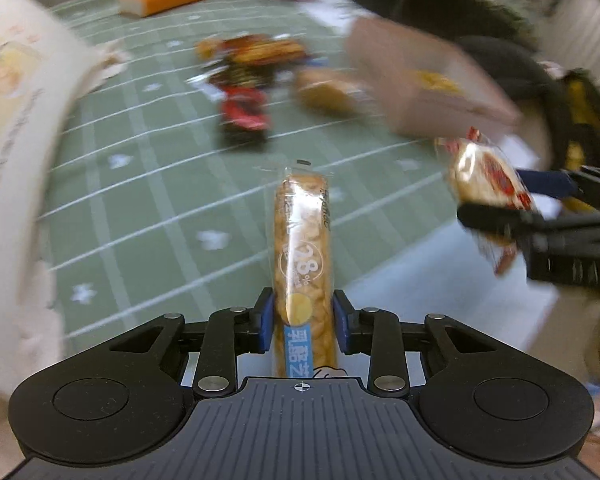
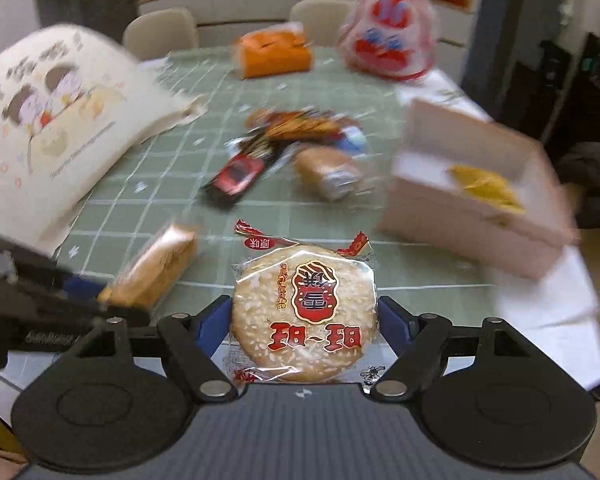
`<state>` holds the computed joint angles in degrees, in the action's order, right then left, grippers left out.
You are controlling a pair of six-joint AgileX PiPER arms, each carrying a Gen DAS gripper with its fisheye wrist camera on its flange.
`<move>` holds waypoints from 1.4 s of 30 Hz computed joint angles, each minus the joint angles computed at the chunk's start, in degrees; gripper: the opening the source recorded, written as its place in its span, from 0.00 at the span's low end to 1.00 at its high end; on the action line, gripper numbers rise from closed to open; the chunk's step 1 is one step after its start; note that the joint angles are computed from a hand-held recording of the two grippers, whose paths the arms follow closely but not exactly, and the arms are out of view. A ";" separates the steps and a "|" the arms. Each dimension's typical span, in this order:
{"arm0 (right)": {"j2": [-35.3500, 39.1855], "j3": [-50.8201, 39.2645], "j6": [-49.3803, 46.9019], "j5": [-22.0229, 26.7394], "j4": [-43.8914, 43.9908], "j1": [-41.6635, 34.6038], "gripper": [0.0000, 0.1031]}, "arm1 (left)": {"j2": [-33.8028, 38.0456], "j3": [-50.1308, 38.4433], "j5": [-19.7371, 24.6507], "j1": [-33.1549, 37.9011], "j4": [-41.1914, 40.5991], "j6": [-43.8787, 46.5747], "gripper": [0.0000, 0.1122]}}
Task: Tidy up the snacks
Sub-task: 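Grasp the round sesame cracker with the right gripper while the left holds the wafer roll, then carry both snacks over the pink box and release them inside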
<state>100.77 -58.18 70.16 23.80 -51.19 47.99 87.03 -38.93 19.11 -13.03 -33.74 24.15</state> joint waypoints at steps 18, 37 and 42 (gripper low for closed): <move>-23.46 2.21 6.78 2.18 -16.77 -19.54 0.76 | 24.36 -64.03 4.69 -7.08 4.74 -18.18 0.31; -6.38 -7.18 -64.46 -10.48 47.81 -39.69 0.76 | 41.69 -70.21 8.91 -6.25 8.62 -28.39 0.31; 4.77 -19.27 -88.02 -5.55 72.61 -40.43 0.76 | 30.54 -52.91 3.07 -5.82 11.83 -34.97 0.31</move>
